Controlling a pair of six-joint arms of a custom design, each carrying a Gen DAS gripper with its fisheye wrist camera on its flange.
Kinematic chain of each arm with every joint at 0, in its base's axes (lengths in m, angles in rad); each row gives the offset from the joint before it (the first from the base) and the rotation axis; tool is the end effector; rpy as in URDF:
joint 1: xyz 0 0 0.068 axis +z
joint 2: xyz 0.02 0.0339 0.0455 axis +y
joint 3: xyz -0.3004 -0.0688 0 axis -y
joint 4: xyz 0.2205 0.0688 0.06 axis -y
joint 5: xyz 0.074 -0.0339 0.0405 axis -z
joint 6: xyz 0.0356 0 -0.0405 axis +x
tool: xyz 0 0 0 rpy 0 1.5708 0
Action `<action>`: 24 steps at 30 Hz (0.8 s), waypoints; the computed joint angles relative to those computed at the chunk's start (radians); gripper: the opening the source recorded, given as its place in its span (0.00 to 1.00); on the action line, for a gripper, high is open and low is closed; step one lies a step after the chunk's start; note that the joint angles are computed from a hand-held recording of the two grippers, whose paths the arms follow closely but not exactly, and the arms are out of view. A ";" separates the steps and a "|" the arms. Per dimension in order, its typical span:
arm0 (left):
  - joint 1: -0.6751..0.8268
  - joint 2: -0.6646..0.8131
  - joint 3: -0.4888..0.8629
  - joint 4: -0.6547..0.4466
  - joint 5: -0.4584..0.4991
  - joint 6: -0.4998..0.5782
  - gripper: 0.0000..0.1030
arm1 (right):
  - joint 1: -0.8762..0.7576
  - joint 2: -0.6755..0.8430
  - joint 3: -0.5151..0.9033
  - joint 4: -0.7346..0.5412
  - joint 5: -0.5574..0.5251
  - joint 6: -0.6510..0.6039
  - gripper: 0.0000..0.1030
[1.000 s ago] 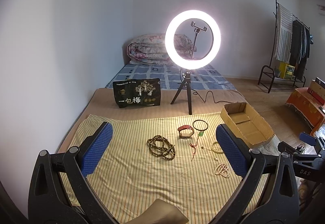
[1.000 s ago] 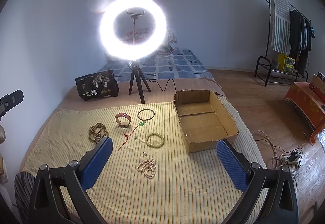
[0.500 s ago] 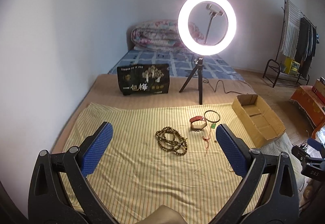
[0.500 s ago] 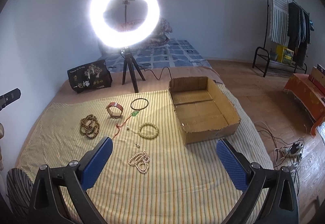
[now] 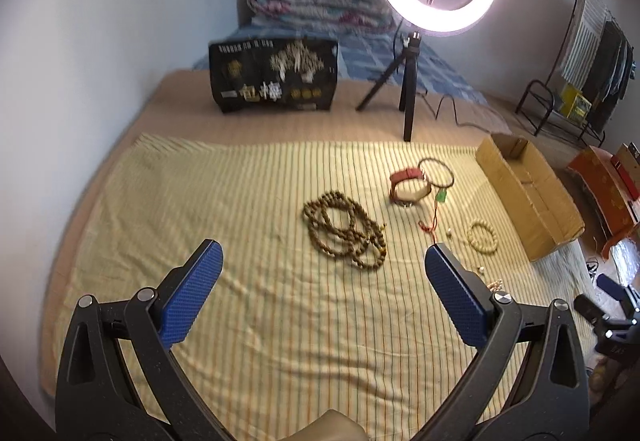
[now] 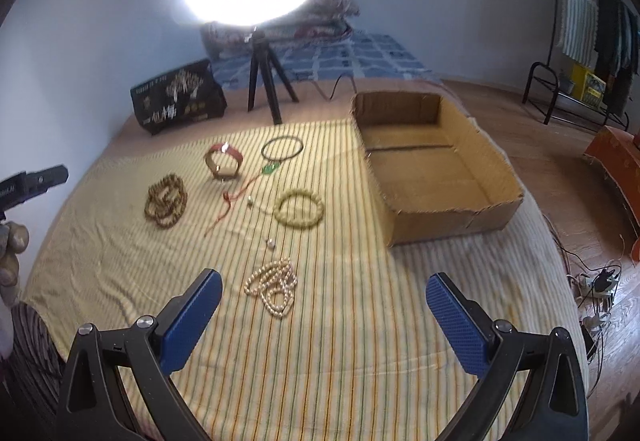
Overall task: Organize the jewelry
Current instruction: 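Lower the left gripper onto the brown bead mala while the right gripper grasps the pearl necklace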
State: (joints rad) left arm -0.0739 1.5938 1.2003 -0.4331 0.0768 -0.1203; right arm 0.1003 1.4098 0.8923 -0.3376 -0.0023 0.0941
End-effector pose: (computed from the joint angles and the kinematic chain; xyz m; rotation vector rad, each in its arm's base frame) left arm 0.3266 -0.0269 0.3041 -0.0197 2.4021 -0.1827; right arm 0.2637 0.0266 0.2704 -0.0086 2.4279 0.0909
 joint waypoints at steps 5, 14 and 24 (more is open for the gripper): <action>-0.022 0.126 0.056 0.000 0.018 -0.020 1.00 | 0.024 0.092 0.000 0.029 -0.011 0.002 1.00; 0.005 0.415 0.299 -0.092 0.129 -0.120 1.00 | 0.046 0.208 0.021 0.048 -0.006 -0.010 1.00; -0.036 0.593 0.475 -0.153 0.047 -0.215 1.00 | 0.058 0.295 0.043 0.076 -0.014 -0.022 1.00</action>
State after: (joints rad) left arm -0.1097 2.1870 1.6757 -0.5858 0.1235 -0.3350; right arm 0.1579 1.7048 0.9353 -0.2613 -0.0160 0.0722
